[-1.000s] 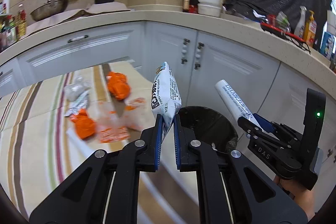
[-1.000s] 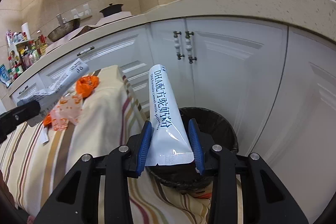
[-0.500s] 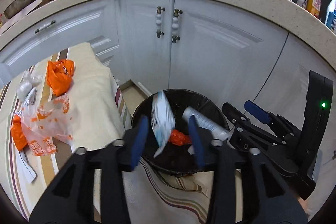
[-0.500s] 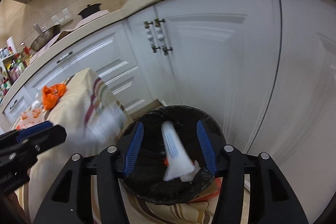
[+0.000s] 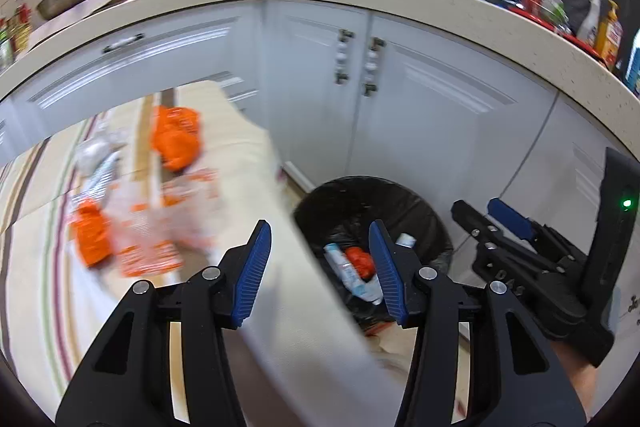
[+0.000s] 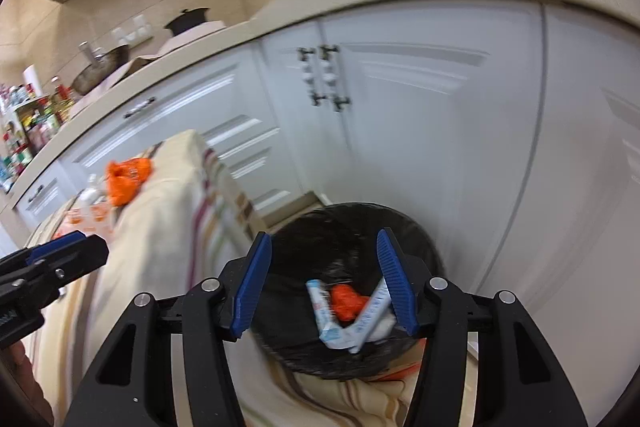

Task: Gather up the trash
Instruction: 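Move both held items over the bin and open both grippers, then grasp the clear plastic bag with orange print using the right gripper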

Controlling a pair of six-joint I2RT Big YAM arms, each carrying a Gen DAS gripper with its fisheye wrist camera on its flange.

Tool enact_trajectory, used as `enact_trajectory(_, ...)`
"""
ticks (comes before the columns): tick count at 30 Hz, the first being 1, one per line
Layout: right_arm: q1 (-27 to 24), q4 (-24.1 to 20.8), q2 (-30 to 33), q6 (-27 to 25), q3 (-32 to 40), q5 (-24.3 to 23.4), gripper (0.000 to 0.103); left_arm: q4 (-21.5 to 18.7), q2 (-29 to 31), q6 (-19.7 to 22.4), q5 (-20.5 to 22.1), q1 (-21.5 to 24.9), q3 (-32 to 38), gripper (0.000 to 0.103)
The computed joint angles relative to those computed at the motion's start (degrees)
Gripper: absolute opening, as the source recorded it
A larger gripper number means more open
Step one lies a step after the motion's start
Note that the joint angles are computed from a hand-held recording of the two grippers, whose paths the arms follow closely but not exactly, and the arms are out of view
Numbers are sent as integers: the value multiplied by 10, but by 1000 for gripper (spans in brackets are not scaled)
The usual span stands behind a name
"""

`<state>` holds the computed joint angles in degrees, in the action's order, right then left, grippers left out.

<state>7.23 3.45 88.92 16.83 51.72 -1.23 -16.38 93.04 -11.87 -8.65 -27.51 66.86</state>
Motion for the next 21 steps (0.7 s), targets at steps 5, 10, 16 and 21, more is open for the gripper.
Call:
enact_trajectory(5, 35, -5, -19, -8, 1, 0, 56, -1, -42, -12, -12, 35, -42, 50)
enact_trajectory(10, 70, -15, -26, -16, 7, 1, 57, -7, -78, -29, -23, 76, -81, 51)
enact_trajectory(16, 110, -31, -28, -29, 16, 2, 57, -8, -119, -44, -28, 120, -128, 51)
enact_trajectory(21, 138, -45, -18, -42, 33, -1, 57, -7, -147, -51, -31, 151, -158, 51)
